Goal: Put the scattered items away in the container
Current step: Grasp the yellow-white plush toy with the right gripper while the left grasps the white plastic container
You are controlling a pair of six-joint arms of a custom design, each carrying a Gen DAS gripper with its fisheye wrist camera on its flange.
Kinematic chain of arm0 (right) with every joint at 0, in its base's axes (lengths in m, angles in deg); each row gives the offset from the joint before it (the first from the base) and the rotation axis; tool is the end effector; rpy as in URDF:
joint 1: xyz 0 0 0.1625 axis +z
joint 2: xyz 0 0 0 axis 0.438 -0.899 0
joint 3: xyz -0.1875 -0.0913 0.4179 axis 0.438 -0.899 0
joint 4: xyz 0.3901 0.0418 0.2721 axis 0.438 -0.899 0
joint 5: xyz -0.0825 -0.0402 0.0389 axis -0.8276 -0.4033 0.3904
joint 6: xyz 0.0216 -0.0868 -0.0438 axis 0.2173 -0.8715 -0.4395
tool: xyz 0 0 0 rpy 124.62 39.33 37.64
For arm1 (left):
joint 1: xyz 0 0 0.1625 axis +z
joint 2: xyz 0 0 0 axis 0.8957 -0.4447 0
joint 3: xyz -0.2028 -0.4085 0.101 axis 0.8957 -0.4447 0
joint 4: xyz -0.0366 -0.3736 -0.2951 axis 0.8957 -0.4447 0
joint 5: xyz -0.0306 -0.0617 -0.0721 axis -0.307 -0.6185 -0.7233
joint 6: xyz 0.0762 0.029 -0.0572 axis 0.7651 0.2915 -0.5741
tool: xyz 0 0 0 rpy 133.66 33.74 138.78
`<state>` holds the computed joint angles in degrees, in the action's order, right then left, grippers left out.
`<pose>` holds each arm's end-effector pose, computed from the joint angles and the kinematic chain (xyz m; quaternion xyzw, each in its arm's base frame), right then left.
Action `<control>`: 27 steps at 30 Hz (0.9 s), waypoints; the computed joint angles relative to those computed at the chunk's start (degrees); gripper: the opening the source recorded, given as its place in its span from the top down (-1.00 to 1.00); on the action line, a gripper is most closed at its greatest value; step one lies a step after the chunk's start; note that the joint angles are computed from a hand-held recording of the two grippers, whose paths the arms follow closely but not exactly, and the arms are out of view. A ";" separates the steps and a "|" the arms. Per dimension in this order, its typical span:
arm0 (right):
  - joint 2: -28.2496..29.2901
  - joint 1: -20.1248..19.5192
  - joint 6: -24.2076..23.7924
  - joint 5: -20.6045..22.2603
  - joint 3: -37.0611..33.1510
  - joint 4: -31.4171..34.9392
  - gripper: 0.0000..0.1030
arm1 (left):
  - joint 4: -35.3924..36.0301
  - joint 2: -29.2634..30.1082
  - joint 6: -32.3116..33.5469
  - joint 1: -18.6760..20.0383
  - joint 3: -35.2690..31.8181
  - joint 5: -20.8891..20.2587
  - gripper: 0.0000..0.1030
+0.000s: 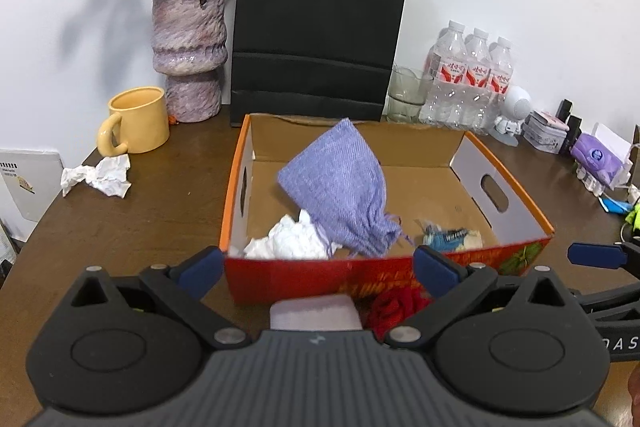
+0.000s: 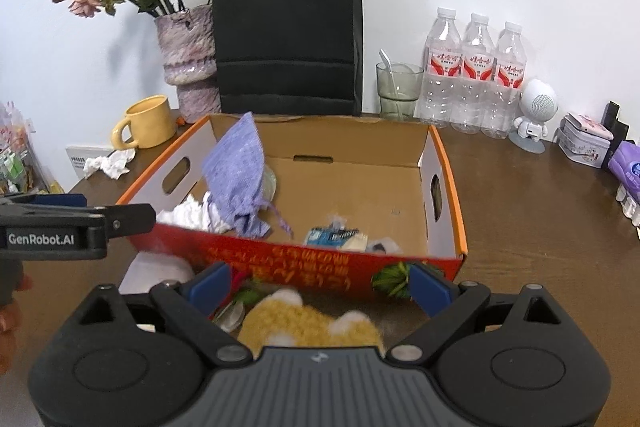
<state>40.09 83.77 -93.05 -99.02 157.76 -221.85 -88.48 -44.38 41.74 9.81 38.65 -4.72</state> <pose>0.3461 -0.7494 -0.0052 0.1908 -0.8568 0.3711 0.3030 -0.0444 -0.7854 0.3107 0.2339 0.8593 -0.3705 0.2637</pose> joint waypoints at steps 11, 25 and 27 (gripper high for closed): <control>-0.95 0.37 5.20 -0.45 5.96 -0.55 -0.80 | 0.54 -3.57 -1.42 1.87 5.57 1.04 -1.00; 2.18 -0.55 16.45 -0.45 2.91 4.11 -0.15 | 2.04 0.36 -5.04 3.03 3.87 0.30 -0.82; 2.45 -0.91 17.47 -0.06 2.59 4.88 -0.02 | 2.80 1.29 -5.98 3.17 3.21 1.25 -0.58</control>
<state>42.53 82.86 -75.57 -99.08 160.35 -216.97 -85.68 -43.10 35.76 12.98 41.86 -3.47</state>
